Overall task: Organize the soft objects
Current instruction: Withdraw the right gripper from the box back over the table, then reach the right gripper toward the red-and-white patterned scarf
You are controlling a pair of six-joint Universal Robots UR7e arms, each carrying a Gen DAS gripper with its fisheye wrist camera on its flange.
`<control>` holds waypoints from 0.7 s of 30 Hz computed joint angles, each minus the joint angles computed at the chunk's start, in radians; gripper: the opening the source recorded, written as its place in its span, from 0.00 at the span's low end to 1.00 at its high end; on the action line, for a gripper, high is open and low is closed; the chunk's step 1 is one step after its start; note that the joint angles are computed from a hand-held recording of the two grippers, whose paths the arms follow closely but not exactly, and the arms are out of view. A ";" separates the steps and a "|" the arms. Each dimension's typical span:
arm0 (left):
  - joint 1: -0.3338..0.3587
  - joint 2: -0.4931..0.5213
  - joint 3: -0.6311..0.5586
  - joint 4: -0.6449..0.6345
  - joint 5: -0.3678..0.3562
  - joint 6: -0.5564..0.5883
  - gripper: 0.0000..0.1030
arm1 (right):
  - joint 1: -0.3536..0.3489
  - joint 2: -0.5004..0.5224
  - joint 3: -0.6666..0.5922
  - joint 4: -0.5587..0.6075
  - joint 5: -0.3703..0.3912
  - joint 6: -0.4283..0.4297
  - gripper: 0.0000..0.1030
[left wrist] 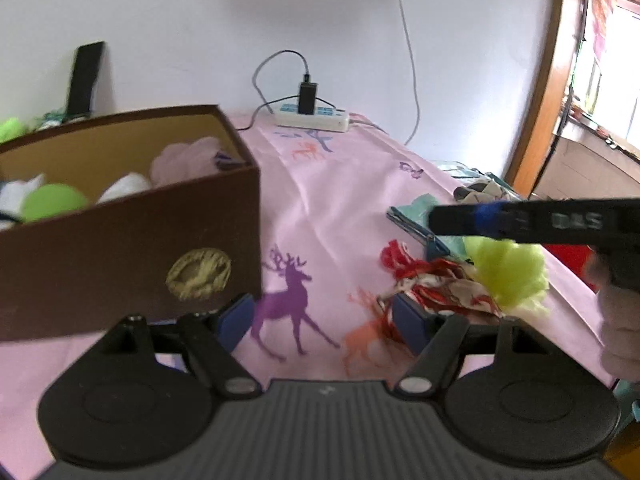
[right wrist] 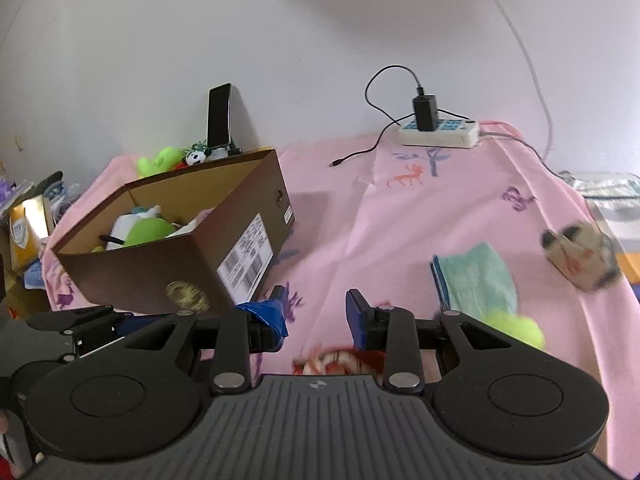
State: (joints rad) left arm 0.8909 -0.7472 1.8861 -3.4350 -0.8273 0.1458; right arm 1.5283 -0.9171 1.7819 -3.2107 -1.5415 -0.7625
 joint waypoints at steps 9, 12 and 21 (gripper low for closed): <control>-0.108 -0.075 0.171 -0.034 0.070 -0.066 0.73 | -0.013 -0.176 0.152 0.112 0.040 0.024 0.15; -0.129 -0.067 0.221 -0.134 0.079 -0.036 0.73 | -0.014 -0.185 0.167 0.111 0.030 0.052 0.14; -0.069 -0.055 0.205 -0.175 -0.087 0.074 0.73 | -0.004 -0.143 0.134 0.147 -0.018 0.175 0.13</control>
State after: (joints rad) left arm 0.8222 -0.8023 2.0913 -3.6101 -0.9141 0.2199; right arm 1.5240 -1.0600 1.9163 -3.0642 -1.5598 -0.5872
